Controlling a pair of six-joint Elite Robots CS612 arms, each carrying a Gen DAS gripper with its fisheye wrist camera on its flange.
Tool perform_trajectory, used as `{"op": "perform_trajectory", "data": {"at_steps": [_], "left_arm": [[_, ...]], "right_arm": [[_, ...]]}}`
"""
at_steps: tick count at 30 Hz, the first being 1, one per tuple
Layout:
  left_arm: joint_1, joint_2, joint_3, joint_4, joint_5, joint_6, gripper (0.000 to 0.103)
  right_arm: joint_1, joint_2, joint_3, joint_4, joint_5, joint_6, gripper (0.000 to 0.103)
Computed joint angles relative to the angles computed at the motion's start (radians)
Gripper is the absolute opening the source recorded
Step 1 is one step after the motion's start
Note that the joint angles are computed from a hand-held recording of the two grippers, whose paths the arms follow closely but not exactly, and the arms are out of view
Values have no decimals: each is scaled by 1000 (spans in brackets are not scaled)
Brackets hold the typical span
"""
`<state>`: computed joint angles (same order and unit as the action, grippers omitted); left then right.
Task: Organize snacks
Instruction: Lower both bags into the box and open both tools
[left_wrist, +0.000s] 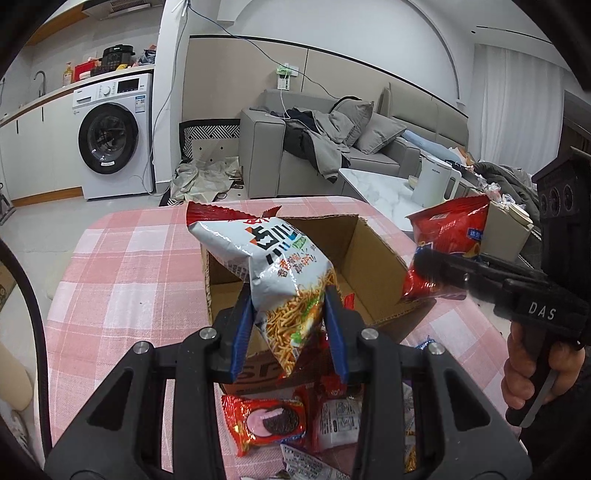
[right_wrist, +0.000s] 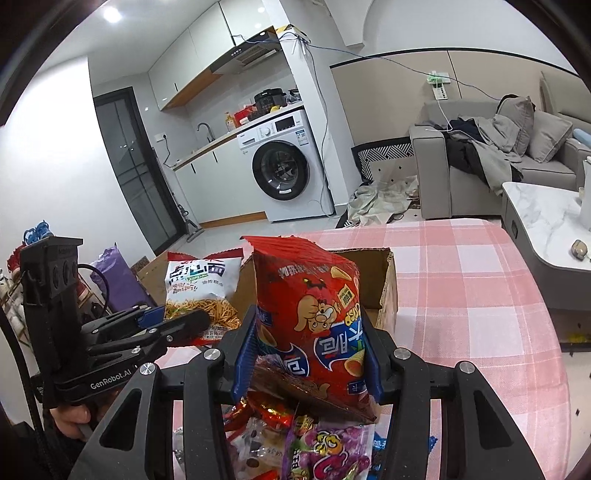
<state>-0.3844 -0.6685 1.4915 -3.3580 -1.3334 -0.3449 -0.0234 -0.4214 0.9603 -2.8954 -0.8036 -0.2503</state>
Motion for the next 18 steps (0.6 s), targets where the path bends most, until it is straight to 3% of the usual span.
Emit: {"op": "perform_trajectory", "data": {"at_steps": [13,18], "left_arm": [[15,45,-72,64,-28,24,33],[23,53,-80,80,-45,29,33]], "right_arm": [[19,53,-115,155,11,-47,49],[26,57,-125,163,-3,-64,49]]}}
